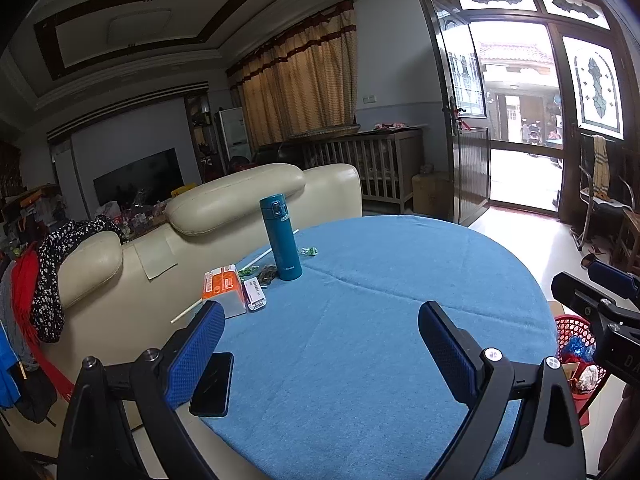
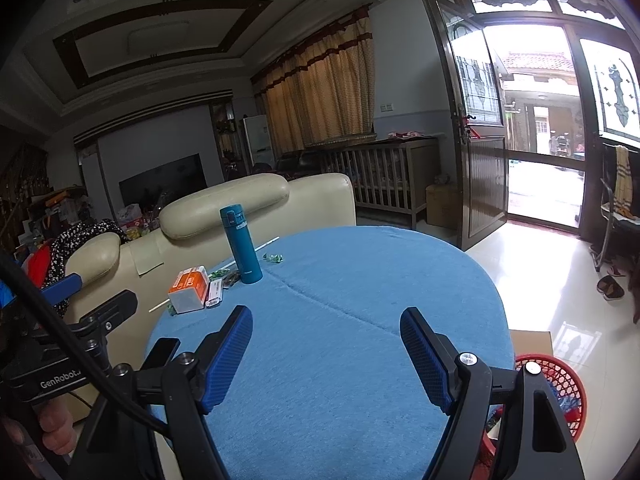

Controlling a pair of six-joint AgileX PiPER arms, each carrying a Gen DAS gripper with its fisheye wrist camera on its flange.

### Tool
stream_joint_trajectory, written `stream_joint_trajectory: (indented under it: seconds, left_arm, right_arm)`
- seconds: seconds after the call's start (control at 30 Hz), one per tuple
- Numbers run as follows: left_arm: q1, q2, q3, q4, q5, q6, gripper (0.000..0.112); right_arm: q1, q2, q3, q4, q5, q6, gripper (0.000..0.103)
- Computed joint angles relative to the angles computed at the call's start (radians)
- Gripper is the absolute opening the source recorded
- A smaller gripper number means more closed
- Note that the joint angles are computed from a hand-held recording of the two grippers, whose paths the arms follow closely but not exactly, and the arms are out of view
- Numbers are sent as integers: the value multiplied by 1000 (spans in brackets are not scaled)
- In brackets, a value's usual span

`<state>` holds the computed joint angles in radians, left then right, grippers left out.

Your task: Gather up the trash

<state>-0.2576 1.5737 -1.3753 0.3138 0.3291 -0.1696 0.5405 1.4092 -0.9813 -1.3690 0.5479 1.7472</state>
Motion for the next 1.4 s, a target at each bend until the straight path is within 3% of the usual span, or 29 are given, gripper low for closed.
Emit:
stream_joint_trajectory:
  seconds: [1.4]
  left_arm:
    - [-34, 34, -41, -48, 60, 58, 98]
  right_arm:
    - [-58, -14, 32, 12, -26, 29, 79]
